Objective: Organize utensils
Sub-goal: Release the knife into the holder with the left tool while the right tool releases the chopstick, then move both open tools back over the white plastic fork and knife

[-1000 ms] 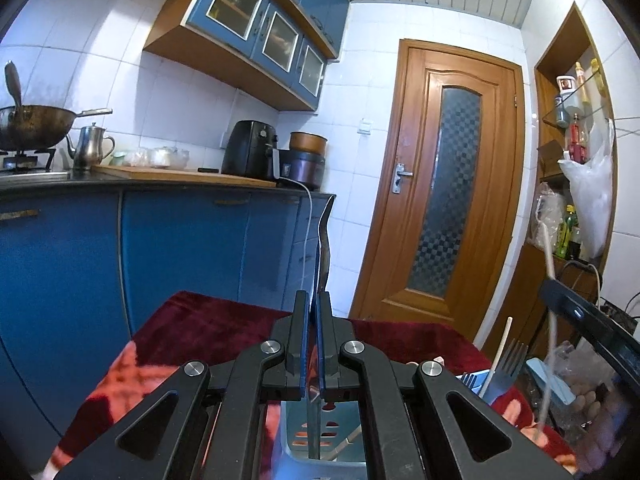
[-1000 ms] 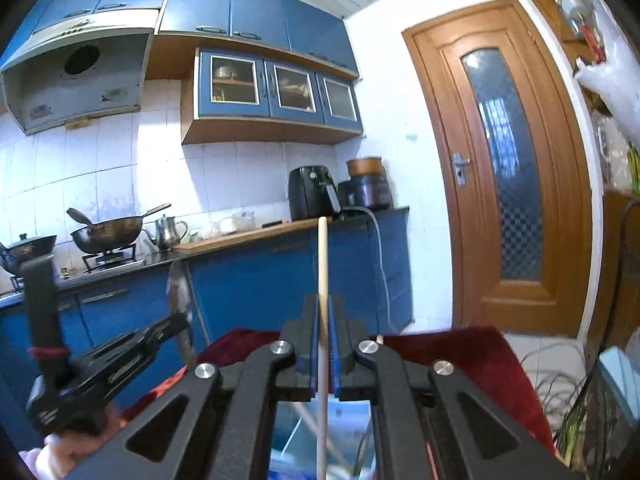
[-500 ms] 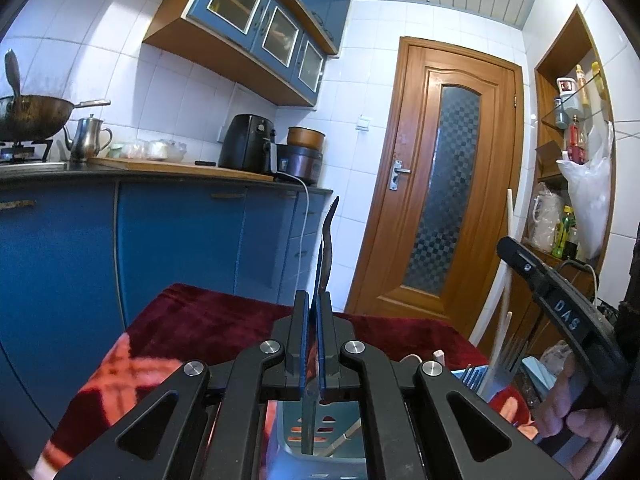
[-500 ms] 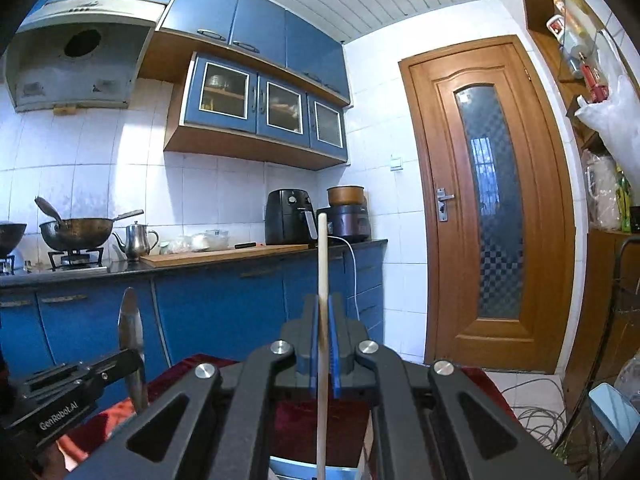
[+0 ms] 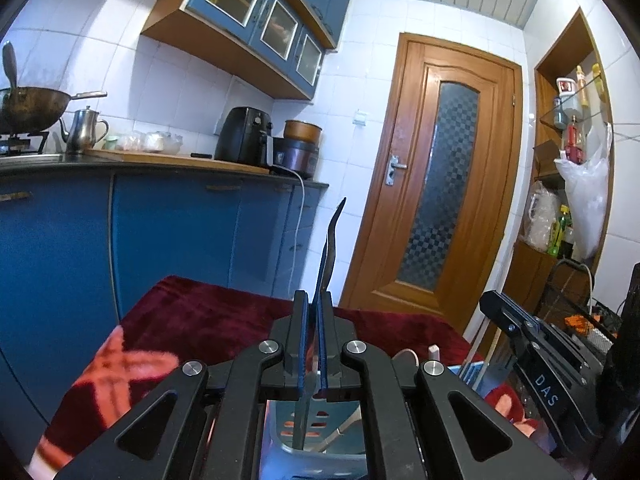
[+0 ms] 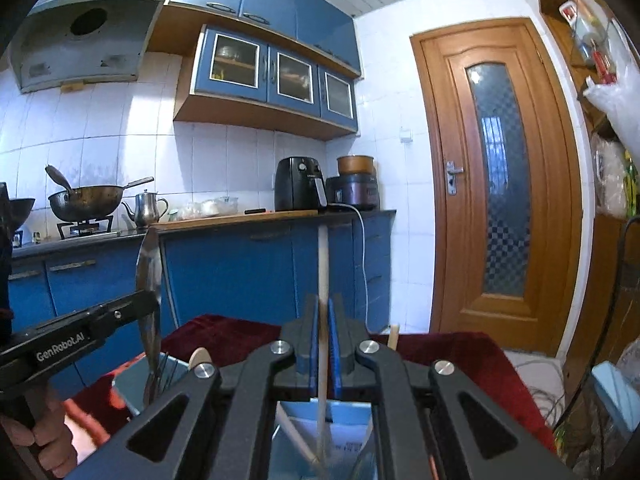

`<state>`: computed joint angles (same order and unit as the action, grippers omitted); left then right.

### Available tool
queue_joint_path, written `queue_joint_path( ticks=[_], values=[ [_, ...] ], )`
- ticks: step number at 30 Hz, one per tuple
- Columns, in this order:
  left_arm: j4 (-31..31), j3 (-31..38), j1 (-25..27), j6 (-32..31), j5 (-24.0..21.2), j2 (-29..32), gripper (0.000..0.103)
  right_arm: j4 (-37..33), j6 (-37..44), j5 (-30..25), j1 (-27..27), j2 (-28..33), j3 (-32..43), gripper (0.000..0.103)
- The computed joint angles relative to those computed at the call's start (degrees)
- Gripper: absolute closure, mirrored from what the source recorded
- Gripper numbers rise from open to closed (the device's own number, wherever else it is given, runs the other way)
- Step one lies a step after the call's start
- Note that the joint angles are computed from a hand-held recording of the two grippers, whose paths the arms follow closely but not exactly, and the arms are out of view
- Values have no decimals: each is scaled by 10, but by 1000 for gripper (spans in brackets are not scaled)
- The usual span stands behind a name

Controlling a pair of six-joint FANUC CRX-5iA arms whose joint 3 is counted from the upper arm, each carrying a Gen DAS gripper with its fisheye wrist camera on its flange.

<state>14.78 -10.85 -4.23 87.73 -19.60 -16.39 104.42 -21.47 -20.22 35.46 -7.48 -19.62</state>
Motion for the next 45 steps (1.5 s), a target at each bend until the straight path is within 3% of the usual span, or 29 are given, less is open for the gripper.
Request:
queue_joint_path(
  ticks=[4, 8, 12, 17, 26, 35, 45],
  values=[
    [-1, 12, -2, 2, -26, 3, 89, -8, -8, 12, 0, -13, -6, 85],
    [-14, 18, -6, 19, -42, -4, 84, -14, -3, 6, 10, -29, -15, 83],
    [-12, 17, -6, 22, -57, -18, 83, -71, 34, -10, 36, -47, -23, 79],
    [-25, 17, -6, 28, -89, -41, 82, -204, 138, -65, 99, -64, -18, 78],
    [-51, 14, -1, 28, -169, -88, 82, -371, 270, -176, 206, -97, -5, 78],
    [-53, 7, -3, 13, -256, -124, 82, -417, 309, -286, 296, -122, -14, 78],
    [-28, -6, -9, -23, -348, -142, 82, -470, 293, -352, 353, -154, -51, 75]
  ],
)
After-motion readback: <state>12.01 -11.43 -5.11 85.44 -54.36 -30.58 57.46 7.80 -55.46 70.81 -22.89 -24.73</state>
